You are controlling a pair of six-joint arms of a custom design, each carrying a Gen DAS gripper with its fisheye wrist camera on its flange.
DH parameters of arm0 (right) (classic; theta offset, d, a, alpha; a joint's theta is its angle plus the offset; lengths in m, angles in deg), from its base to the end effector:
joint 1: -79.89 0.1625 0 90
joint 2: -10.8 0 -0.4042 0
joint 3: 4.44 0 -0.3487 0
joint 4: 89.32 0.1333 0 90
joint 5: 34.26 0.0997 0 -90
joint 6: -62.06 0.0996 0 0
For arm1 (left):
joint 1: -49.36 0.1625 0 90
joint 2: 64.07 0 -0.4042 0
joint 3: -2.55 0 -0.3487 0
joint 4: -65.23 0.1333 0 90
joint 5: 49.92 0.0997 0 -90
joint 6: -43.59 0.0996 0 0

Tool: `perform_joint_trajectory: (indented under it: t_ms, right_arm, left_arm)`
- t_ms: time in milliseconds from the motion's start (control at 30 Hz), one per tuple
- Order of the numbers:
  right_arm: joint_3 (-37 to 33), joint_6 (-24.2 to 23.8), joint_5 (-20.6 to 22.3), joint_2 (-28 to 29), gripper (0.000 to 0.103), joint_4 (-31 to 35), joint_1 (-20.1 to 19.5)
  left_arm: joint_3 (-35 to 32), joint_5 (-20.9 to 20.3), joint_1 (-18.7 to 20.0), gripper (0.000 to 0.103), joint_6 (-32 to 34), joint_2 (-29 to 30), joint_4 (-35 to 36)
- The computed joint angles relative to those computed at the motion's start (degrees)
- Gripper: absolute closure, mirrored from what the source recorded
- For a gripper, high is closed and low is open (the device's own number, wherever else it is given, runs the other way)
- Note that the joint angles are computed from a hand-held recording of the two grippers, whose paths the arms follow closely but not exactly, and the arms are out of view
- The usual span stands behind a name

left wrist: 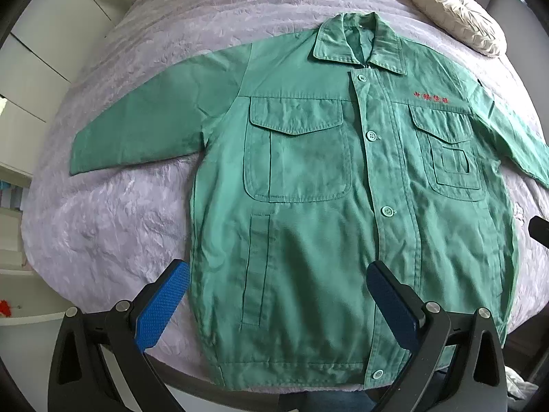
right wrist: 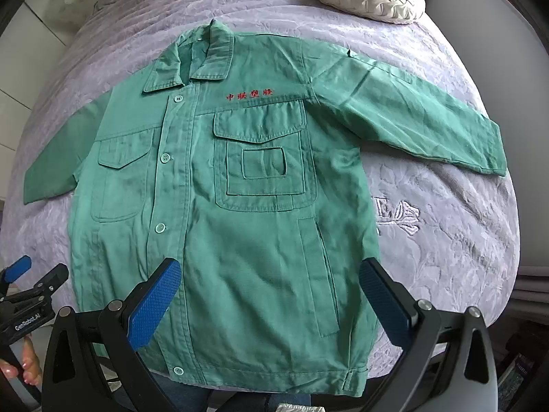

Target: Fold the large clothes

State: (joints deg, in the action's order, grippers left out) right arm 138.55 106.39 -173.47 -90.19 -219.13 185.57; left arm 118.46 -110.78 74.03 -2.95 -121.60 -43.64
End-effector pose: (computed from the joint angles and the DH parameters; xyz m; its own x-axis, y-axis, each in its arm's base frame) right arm 0.1312 -0.2532 0.2571 -0.6331 0.5261 0.5679 0.2409 0.8310 -0.5013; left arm -0.3070 -0.3411 0.0760 -0.5660 0.4012 -0.7202 0.4220 0.8915 0.1649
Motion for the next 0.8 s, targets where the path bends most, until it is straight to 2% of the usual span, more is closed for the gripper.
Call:
perform_joint_trajectory:
  t_ms: [800]
  right_arm:
    - [0.3,0.1,0.1,-0.8,0.000,0.5,0.2]
  left_arm:
    - [-0.2,-0.1,0.2,0.000,-0.1,-0.2,0.3]
